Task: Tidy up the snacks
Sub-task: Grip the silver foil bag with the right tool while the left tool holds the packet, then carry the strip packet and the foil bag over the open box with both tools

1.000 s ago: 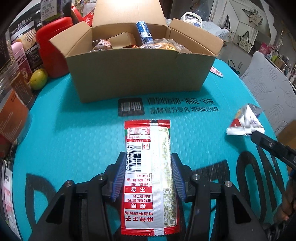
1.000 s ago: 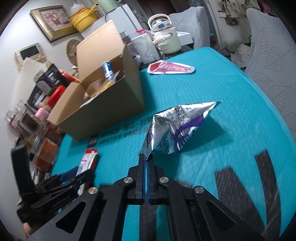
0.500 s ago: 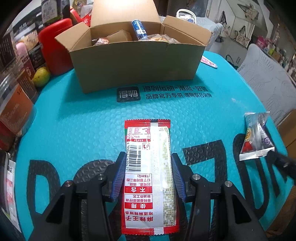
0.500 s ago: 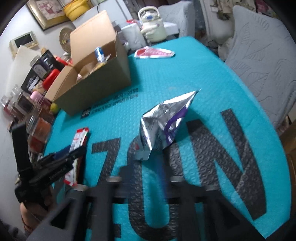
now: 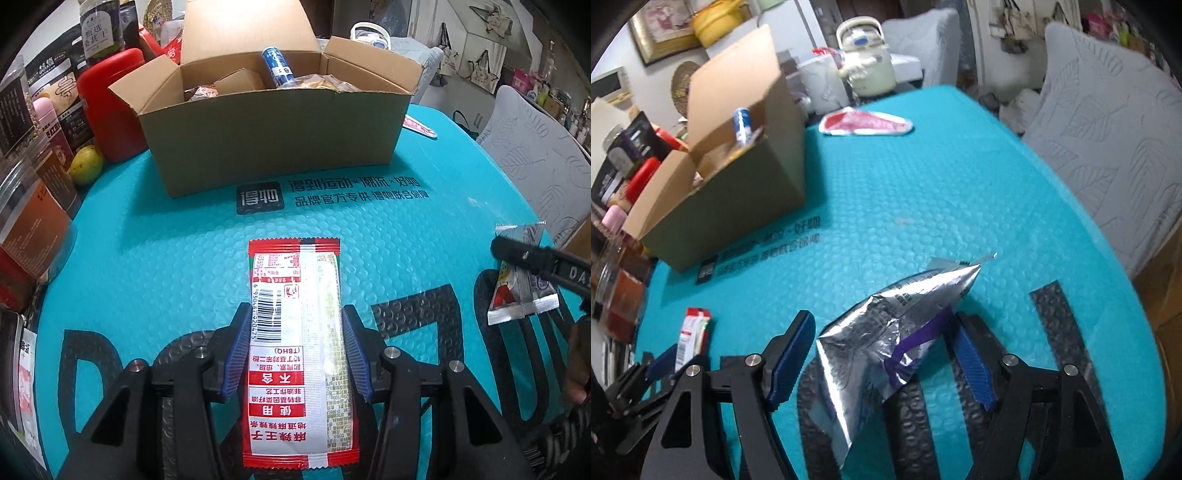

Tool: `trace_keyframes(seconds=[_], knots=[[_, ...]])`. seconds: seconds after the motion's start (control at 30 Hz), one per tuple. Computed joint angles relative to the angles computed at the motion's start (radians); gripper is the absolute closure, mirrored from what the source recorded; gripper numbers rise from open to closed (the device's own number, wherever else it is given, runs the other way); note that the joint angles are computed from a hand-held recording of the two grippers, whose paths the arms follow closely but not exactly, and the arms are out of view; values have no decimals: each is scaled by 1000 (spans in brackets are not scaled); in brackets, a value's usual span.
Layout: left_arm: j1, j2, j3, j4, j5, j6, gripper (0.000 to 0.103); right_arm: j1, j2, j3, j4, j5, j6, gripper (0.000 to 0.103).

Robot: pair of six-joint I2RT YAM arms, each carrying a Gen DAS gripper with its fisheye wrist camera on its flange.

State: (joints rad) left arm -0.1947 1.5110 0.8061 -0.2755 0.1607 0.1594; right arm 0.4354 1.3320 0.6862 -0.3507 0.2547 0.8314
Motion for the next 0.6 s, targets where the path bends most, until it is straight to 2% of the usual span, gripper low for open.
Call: trace_keyframes(seconds=[0.07, 0.17, 0.33, 0.6], knots=[[-2, 4, 3, 2, -2, 1, 55, 23, -8, -15, 23, 19, -26, 44], [-5, 3, -1, 7, -4, 4, 55, 45, -37, -41, 44, -11, -39, 55], [12, 12, 15, -15, 28, 2, 56, 105, -47, -41, 57, -59, -70, 60], [46, -12, 15, -62, 73, 12, 56, 185, -28, -22, 99, -92, -74, 61]])
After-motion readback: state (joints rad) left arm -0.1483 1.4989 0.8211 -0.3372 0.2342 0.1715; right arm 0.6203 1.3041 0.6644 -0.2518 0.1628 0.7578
